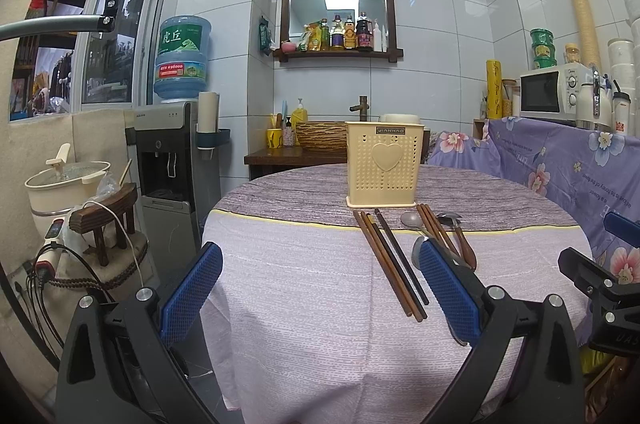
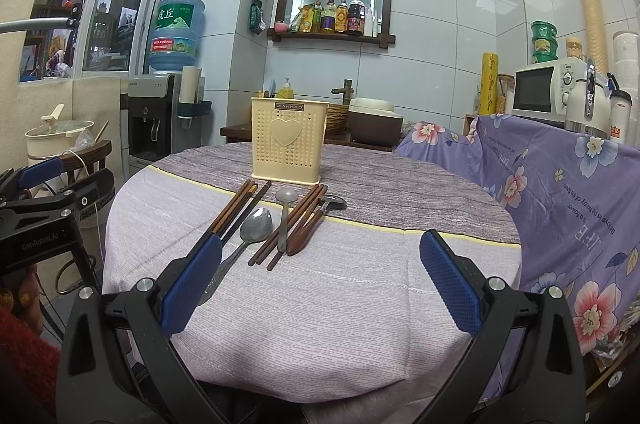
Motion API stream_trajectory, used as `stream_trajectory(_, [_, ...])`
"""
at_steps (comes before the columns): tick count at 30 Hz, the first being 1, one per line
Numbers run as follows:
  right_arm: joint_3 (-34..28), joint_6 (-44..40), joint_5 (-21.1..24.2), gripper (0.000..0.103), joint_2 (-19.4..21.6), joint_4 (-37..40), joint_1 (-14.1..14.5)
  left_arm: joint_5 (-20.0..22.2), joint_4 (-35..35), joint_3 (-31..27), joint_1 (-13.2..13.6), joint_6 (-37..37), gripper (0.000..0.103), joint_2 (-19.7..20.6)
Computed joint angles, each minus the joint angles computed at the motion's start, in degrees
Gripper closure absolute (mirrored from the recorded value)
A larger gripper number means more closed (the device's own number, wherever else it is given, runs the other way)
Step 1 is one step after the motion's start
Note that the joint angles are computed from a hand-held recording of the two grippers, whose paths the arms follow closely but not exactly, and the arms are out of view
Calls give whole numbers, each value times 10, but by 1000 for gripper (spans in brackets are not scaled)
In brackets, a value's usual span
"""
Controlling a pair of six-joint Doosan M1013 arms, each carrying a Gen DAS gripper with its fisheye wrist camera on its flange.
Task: Organize utensils
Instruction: 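Move the right tool to the brown-handled ladle while the left tool approaches a brown chopstick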
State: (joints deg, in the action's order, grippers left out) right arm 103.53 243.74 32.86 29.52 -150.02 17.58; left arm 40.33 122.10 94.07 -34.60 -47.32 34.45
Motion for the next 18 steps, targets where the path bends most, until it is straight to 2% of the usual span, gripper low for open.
stream_trajectory(5, [0,-3,-1,6,1,4,0,-7,-1,2,2,3,5,-1])
stream_trajectory(9, [-11,-41,-16,6,6,45,-2,-74,-17,-7,15,14,5,-4])
stream_trajectory(12, [-23,-66,-43,6,10,68,-11,-120,-96,-28,25,73,5,2])
stream_trajectory(13, [-30,-100,-49,6,12,102,-12,-147,-113,-36,32,91,5,4])
stream_trajectory(16, [-54,-190,-78,6,20,191,-21,-154,-184,-61,37,176,5,14])
stream_trajectory(18, [-77,-266,-95,6,28,272,-28,-175,-247,-87,45,266,5,24])
